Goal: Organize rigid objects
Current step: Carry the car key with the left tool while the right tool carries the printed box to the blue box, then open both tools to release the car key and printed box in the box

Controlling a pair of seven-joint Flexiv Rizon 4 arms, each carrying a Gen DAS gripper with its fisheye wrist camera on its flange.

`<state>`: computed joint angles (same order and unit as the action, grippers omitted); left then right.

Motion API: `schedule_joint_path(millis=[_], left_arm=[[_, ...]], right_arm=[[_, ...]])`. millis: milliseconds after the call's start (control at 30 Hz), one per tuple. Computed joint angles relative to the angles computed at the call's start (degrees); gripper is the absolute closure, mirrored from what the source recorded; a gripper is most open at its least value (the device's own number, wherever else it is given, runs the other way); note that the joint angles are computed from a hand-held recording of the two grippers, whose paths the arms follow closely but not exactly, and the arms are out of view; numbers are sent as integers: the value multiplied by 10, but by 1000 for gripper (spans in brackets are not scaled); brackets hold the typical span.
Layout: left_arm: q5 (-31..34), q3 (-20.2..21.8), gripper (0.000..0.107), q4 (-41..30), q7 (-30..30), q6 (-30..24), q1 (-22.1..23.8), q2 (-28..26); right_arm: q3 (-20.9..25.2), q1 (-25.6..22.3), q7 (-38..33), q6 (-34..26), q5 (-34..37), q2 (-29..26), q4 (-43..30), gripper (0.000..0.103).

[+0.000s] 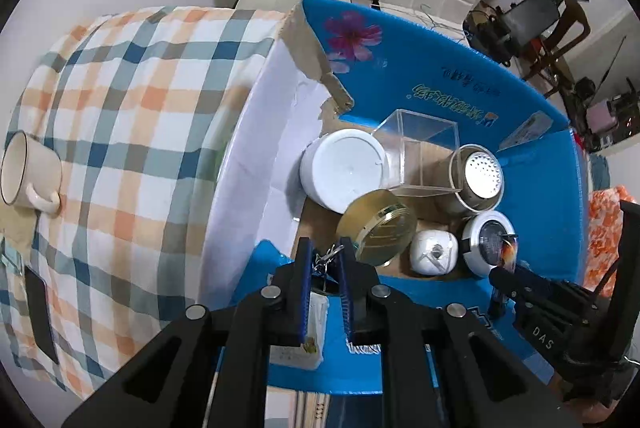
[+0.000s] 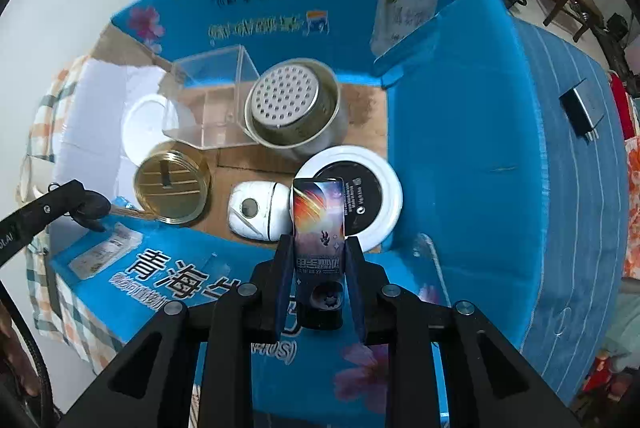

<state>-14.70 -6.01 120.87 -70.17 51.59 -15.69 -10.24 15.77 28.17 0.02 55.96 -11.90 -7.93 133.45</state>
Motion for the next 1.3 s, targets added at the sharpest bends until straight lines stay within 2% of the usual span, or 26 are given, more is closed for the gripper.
schedule_joint_path(millis=[233,400,500,533,567,600,633,667,700,733,800,833,1100,1300], left_arm=[[48,4,93,-22,-21,-8,-7,-12],[92,8,73,-37,-46,-26,-15,-19],[102,7,66,-37,-52,-27,-17,-17],[105,8,62,-36,-54,-26,-18,-16],[108,8,49,-35,-57,-23,-19,-13],[101,6,33,-32,-53,-19,-18,-10],[97,5,26,-30,-50,-18,-17,-8],[92,4,17,-28,-47,-16,-17,-4],[89,3,15,-25,-43,-12,-17,1],[93,3,15,-25,-44,-11,-18,5],[100,3,6,-25,-46,-13,-21,13],[98,2,5,-21,-42,-10,-22,22],[102,1,5,5,-45,-4,-32,98],[88,1,5,12,-40,-31,-35,157]], right_arm=[[-4,0,-23,-20,12,-31,-24,76],[-7,2,-10,-26,11,-35,-25,75],[-5,0,-15,-33,19,-33,-27,73],[-4,0,-15,-36,22,-30,-27,69],[-3,0,-14,-37,25,-27,-27,67],[-2,0,-13,-38,28,-24,-26,59],[-1,0,-10,-39,30,-18,-24,48],[0,0,-5,-39,29,-10,-21,41],[0,0,0,-40,26,-4,-19,34],[1,1,5,-44,23,4,-18,32],[3,3,16,-57,12,20,-17,29],[4,4,22,-62,6,29,-15,26],[31,13,49,-158,-3,118,-29,25],[54,21,54,-231,13,186,-48,25]])
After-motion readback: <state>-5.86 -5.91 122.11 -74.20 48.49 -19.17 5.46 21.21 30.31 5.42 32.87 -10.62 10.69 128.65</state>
